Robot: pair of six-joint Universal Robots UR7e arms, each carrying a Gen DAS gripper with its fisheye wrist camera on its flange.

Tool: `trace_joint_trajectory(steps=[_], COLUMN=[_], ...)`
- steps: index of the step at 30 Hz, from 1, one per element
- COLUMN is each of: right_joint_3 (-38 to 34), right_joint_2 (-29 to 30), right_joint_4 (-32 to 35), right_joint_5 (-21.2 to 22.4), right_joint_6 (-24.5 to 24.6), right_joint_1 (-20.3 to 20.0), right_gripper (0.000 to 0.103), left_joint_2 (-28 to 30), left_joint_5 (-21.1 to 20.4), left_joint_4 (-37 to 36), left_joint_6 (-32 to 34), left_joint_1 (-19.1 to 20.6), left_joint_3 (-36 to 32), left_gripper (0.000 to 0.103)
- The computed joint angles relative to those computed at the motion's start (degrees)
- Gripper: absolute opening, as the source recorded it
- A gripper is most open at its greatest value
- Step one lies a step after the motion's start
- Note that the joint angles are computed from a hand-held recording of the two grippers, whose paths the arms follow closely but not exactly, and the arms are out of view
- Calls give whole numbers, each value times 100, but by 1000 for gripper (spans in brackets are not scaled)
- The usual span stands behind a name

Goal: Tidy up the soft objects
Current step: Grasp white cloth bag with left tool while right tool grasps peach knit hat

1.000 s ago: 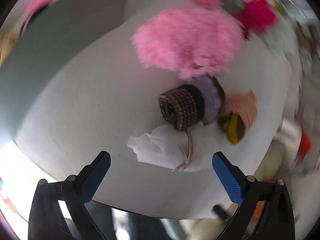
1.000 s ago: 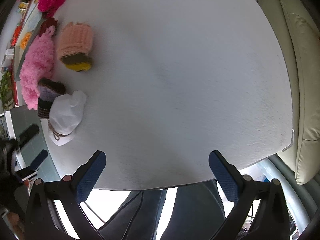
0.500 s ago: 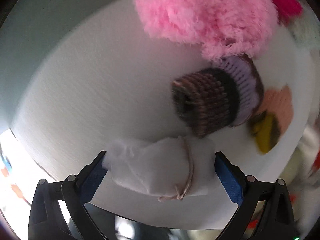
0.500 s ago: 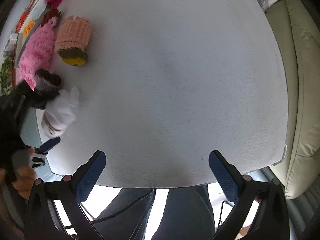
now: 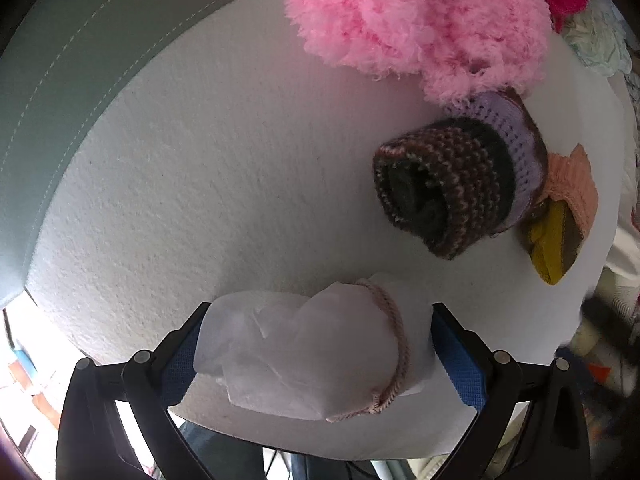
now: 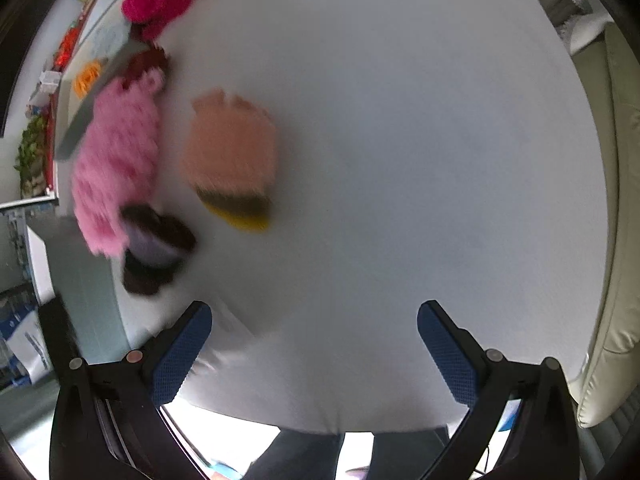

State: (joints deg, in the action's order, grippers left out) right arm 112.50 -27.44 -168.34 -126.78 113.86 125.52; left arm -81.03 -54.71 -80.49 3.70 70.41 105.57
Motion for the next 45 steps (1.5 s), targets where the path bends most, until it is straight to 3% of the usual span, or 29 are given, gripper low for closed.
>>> trace_joint_trajectory(steps=[5,13,17,20,23,26,28,33,39,45], right_joint_3=[59,-38,-172,-207,-459,-619,-563,6,229,-22], right_joint_2=[-195,-171,-84,-165,-151,-154,-124,-136,67,486], right_joint_4=[-40,-316,-407,-70,150,373,157,-483,-876,-921], right_joint_5=[-90,-97,-15,-46,-172,-154,-119,33,189,404], right_joint_6=[-386,-1138,-1425,-1534,-2179,-2482,-2427,-1793,-1156,-588], right_joint_1=[-413,-1063,-1172,-1195,-1146,-1097,-1046,-831,-510,-154], right_gripper=[103,103,99,86,51,46,46,47,47,48], left_joint_2=[-215,-234,1,95,127,146,95,44,-188,-498], left_joint_5=[159,237,292,285,233,134,42,-105,222,471], left_joint_4=[-340,-165,-209,-297,-184,1,35,247,65,-271], left_joint_6=[232,-223,-435,-440,-448,-433,-172,668,1902,3071], left_joint_1=[2,-227,-309,-315,-358,-368,-404,-438,-609,-843], left_joint_3=[346,410,329,336,291,201,187,124,276,457], left_gripper=[102,103,103,103,103,97,83,67,65,65])
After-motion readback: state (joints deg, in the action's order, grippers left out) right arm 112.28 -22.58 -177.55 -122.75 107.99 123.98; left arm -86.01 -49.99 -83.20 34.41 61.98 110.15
